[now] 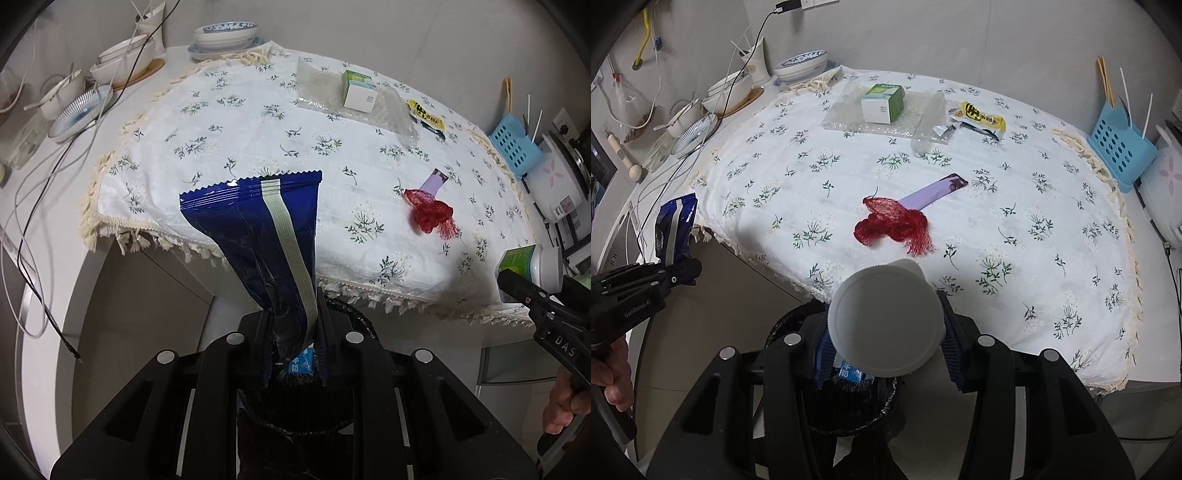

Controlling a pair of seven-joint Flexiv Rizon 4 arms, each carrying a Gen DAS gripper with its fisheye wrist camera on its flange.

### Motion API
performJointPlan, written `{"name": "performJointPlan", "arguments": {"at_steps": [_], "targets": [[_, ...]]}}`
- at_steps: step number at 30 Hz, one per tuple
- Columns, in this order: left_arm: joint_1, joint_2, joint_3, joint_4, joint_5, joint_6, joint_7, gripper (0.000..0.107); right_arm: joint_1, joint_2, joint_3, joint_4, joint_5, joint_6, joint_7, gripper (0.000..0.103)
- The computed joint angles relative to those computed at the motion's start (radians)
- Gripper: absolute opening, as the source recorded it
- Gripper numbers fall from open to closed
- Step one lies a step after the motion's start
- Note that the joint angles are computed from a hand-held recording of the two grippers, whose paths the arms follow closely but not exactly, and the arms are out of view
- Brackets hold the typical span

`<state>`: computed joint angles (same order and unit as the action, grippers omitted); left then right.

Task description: Collect trash

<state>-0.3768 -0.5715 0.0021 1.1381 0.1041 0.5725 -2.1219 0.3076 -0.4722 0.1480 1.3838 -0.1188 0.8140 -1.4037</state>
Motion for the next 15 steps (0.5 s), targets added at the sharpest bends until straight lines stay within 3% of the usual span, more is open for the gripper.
{"name": "performJointPlan", "arguments": {"at_steps": [9,15], "targets": [[-0.015,0.007,-0.010,0.087,-0.001,0.054,-0.004,0.018,-0.009,0.002,0.019,0.080,0.024,0.032,-0.034,0.046],[-0.016,-0.001,-0.019,0.128,-0.020,0.070,-0.003,0.018,-0.021,0.009,0.036,0.149,0.056,0.113,-0.072,0.046]]}}
